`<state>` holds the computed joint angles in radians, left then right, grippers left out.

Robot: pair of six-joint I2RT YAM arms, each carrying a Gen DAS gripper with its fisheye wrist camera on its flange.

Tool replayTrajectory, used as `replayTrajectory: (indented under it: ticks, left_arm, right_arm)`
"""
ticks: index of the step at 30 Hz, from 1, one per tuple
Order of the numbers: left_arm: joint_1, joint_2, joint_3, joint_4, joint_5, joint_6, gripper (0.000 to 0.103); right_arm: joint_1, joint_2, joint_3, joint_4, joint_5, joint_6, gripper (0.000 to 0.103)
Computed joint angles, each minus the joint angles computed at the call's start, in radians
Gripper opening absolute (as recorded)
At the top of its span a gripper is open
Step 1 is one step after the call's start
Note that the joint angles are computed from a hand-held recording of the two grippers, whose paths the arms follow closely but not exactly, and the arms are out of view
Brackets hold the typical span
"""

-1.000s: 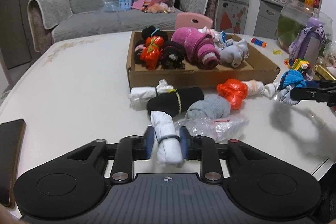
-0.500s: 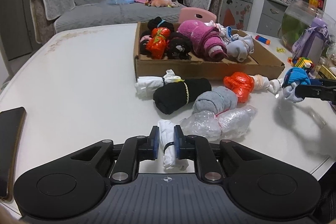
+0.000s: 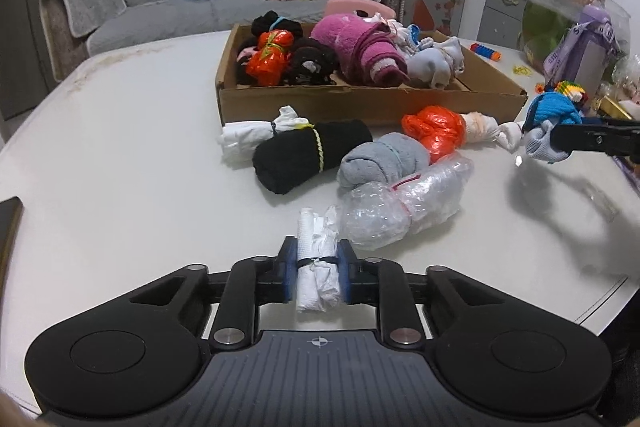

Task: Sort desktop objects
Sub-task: 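Carry the white sock and blue sock over the cardboard tray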

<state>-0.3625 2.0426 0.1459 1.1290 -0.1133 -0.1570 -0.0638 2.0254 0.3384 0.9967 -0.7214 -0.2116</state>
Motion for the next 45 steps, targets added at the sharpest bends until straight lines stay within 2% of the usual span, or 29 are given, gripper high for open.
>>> replayTrajectory:
  ticks: [4,7,14,18,22,26,30,38,42,45]
  left_arm:
    - [-0.003,-0.029,-0.011,-0.016,-0.012,0.002,0.022]
    - [0.004,-0.133,-0.031,-0.081,-0.021,0.033,0.022]
    - [0.1,-0.537,-0.008,-0.424,0.021,0.119,0.022]
    - [0.15,-0.644,0.083,-0.566,0.057,0.166,0.022]
    - [0.197,-0.656,0.214,-0.659,0.105,0.195,0.022]
    - [0.217,-0.564,0.375,-0.713,0.147,0.214,0.022]
    - [0.203,-0.383,0.548,-0.721,0.186,0.216,0.022]
    - [0.18,0.03,0.932,-0.793,0.253,0.209,0.022]
    - [0.181,0.175,1.083,-0.852,0.254,0.208,0.023]
    - [0.179,0.226,1.111,-0.844,0.241,0.226,0.023]
  right_arm:
    - [-0.001,-0.001,-0.003,0.009,0.001,0.007,0.076]
    - [-0.007,-0.008,-0.008,0.015,-0.001,0.013,0.076]
    - [-0.03,-0.122,-0.019,-0.051,-0.001,0.015,0.076]
    - [-0.022,-0.244,-0.005,-0.132,0.019,0.022,0.076]
    - [0.003,-0.349,0.051,-0.228,0.058,0.038,0.076]
    - [0.038,-0.371,0.15,-0.303,0.109,0.064,0.077]
    - [0.1,-0.304,0.295,-0.374,0.206,0.07,0.077]
    - [0.237,0.003,0.637,-0.526,0.381,0.022,0.077]
    - [0.264,0.112,0.72,-0.575,0.446,-0.031,0.077]
    - [0.26,0.158,0.743,-0.582,0.458,-0.045,0.077]
